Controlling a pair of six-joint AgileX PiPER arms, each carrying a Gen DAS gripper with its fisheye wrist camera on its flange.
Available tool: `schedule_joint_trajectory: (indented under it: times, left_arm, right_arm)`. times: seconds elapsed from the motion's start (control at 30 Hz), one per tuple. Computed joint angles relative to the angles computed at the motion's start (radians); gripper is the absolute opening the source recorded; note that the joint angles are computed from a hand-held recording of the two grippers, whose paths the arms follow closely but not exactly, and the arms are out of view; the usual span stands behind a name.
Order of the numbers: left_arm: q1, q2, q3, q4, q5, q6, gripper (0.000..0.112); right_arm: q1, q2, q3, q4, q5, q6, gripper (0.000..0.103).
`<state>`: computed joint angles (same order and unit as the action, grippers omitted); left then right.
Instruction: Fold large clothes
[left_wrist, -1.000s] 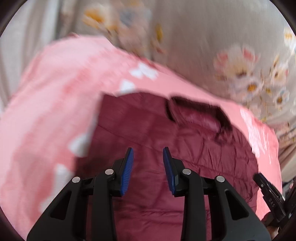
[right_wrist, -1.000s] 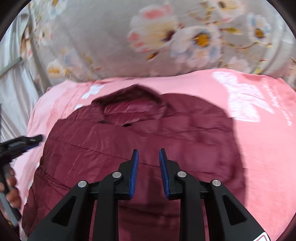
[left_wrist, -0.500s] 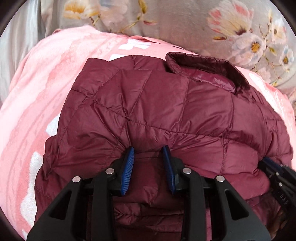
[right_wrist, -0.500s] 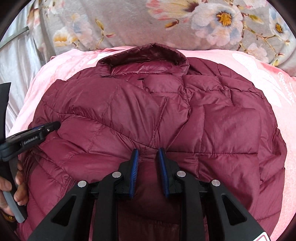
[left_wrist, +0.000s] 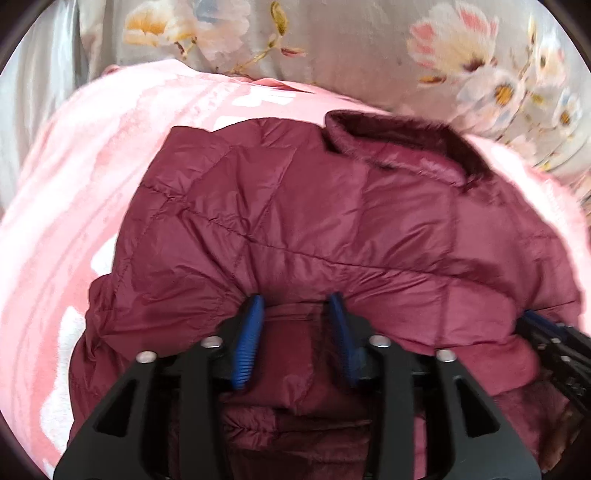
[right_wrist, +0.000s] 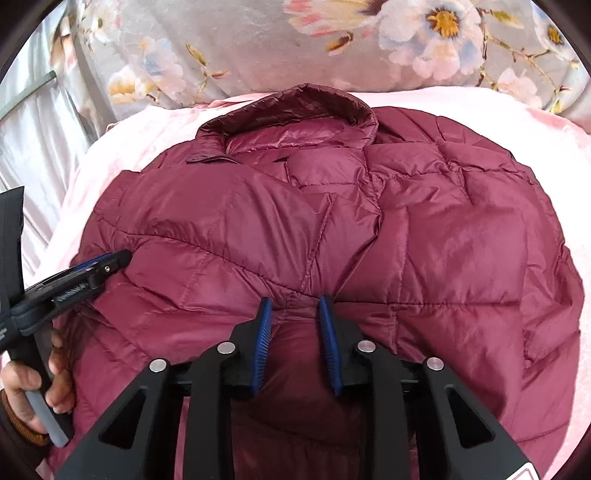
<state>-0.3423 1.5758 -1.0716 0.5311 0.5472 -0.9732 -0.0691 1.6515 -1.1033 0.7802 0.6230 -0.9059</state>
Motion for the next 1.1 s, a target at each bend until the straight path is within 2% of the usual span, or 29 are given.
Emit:
schedule_joint_trajectory:
  times: [0.07,0.1,0.13,0.17,0.23,0.33,0.4,0.43,0.47,0.53,0.6,0.67,0.7,0.73,0.77,0.8,0.83,0.87,0.9,0.97,1.03,1.1]
  left_arm:
    - [0.062,-0.05,-0.008,-0.2,-0.04,0.156,0.056]
    - [0.093,-0.063,-0.02,-0.3,-0.055,0.247,0.059]
    - [0.127,-0.068,-0.056,-0.4,-0.065,0.331,0.064]
    - [0.158,-0.058,-0.09,-0.5,-0.059,0.422,0.07]
    - [0.219,0.001,-0.199,-0.7,-0.017,0.582,0.073]
    - [0.317,0.169,-0.409,-1.0,0.101,0.769,0.075]
    - [0.372,0.292,-0.511,-1.199,0.162,0.869,0.079]
    - [0.387,0.341,-0.54,-1.277,0.169,0.903,0.08]
    - [0.403,0.406,-0.595,-1.339,0.212,0.913,0.08]
    - [0.408,0.475,-0.628,-1.394,0.215,0.902,0.08]
    - [0.402,0.484,-0.633,-1.403,0.206,0.94,0.079]
    - [0.397,0.488,-0.642,-1.413,0.219,0.998,0.077]
    - [0.394,0.485,-0.637,-1.413,0.215,1.013,0.074]
    - [0.393,0.483,-0.632,-1.415,0.216,1.023,0.062]
    - [0.394,0.486,-0.63,-1.427,0.222,1.038,0.051]
    - [0.395,0.488,-0.627,-1.439,0.224,1.047,0.044]
    - [0.392,0.495,-0.634,-1.434,0.229,1.037,0.031]
    - [0.391,0.493,-0.63,-1.425,0.23,1.035,0.026]
    - [0.386,0.493,-0.627,-1.415,0.223,1.034,0.025]
    - [0.381,0.49,-0.607,-1.403,0.206,1.048,0.024]
    - [0.371,0.484,-0.581,-1.408,0.169,1.069,0.024]
    - [0.373,0.487,-0.582,-1.408,0.173,1.08,0.024]
  right_arm:
    - [-0.033,-0.015,-0.047,0.016,0.063,-0.003,0.035]
    - [-0.05,-0.017,-0.068,0.043,0.09,-0.019,0.041]
    - [-0.066,-0.008,-0.109,0.065,0.117,-0.017,0.048]
    - [-0.082,0.019,-0.173,0.086,0.152,-0.002,0.05]
    - [-0.09,0.091,-0.304,0.079,0.201,0.074,0.053]
    - [-0.085,0.289,-0.593,0.018,0.276,0.275,0.054]
    - [-0.084,0.412,-0.757,-0.015,0.333,0.399,0.055]
    - [-0.088,0.479,-0.845,-0.03,0.372,0.457,0.055]
    - [-0.086,0.56,-0.945,-0.04,0.409,0.521,0.055]
    - [-0.075,0.636,-1.049,-0.067,0.449,0.569,0.055]
    - [-0.041,0.674,-1.11,-0.107,0.462,0.58,0.056]
    - [-0.017,0.711,-1.184,-0.101,0.524,0.559,0.053]
    - [-0.011,0.725,-1.214,-0.084,0.555,0.554,0.042]
    - [-0.005,0.742,-1.251,-0.05,0.586,0.551,0.027]
    - [-0.008,0.736,-1.248,-0.012,0.584,0.548,0.02]
    - [-0.021,0.717,-1.206,0.065,0.565,0.518,0.011]
    - [-0.038,0.698,-1.172,0.149,0.564,0.489,0.01]
    - [-0.048,0.679,-1.146,0.193,0.553,0.475,0.01]
    - [-0.048,0.656,-1.098,0.196,0.534,0.437,0.01]
    - [-0.017,0.633,-1.041,0.084,0.494,0.422,0.013]
    - [-0.01,0.648,-1.047,0.01,0.508,0.478,0.015]
    - [-0.029,0.642,-1.002,0.048,0.492,0.469,0.016]
